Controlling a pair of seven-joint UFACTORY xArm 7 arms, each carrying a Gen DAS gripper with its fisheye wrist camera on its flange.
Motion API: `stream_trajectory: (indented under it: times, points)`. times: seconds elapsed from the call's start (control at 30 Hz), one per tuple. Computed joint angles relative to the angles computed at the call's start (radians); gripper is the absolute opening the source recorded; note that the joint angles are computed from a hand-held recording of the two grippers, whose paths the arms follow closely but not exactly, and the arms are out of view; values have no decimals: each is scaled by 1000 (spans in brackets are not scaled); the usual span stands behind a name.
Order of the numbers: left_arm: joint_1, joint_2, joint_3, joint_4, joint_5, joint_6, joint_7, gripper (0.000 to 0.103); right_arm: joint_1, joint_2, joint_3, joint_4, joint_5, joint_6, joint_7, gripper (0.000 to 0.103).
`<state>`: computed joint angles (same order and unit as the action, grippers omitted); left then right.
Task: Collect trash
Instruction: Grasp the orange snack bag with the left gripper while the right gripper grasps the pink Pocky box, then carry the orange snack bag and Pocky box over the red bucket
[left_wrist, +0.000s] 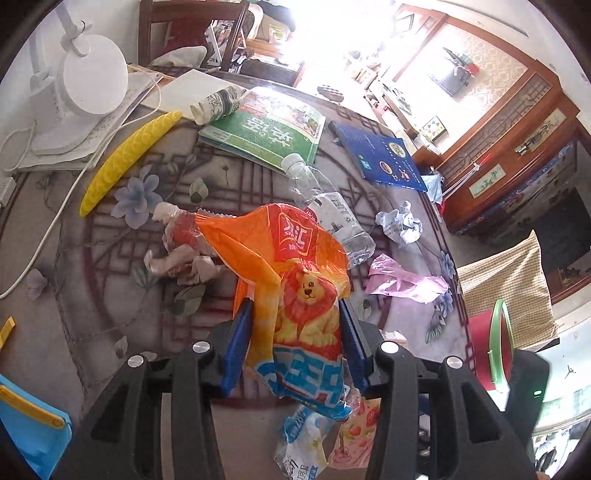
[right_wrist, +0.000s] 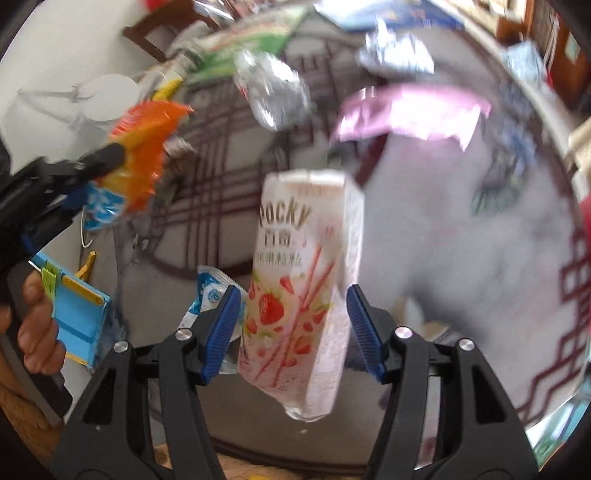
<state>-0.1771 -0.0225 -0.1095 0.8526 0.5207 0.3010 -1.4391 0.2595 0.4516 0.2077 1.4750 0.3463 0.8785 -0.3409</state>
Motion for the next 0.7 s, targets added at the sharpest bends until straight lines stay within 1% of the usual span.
stream_trajectory:
  times: [0.03,0.07,0.2,0.23,0.37,0.47,0.7]
  points:
    - [0,-1,0,-1,2,-2,3,44,12,3,-3,-4,-15,-5,9,71]
    - [0,1,0,0,5,-3,8,44,19,5,-4,-7,-26,-5,13,74]
    - [-2,10,3,1,-6,-19,25,44,56,27,-15,1,-98,0,41,75]
    - [-4,15,3,3,-18,-24,36,44,58,31,-14,2,-105,2,44,73]
    - [-12,28,8,15,-27,-26,53,44,38,18,3,-16,-79,-35,4,69]
    - [-18,37,12,36,-24,-19,61,44,14,-6,14,-28,-32,-82,-30,68]
    - [-46,70,17,104,-5,4,67,44,-37,-56,11,-12,55,-160,-68,69]
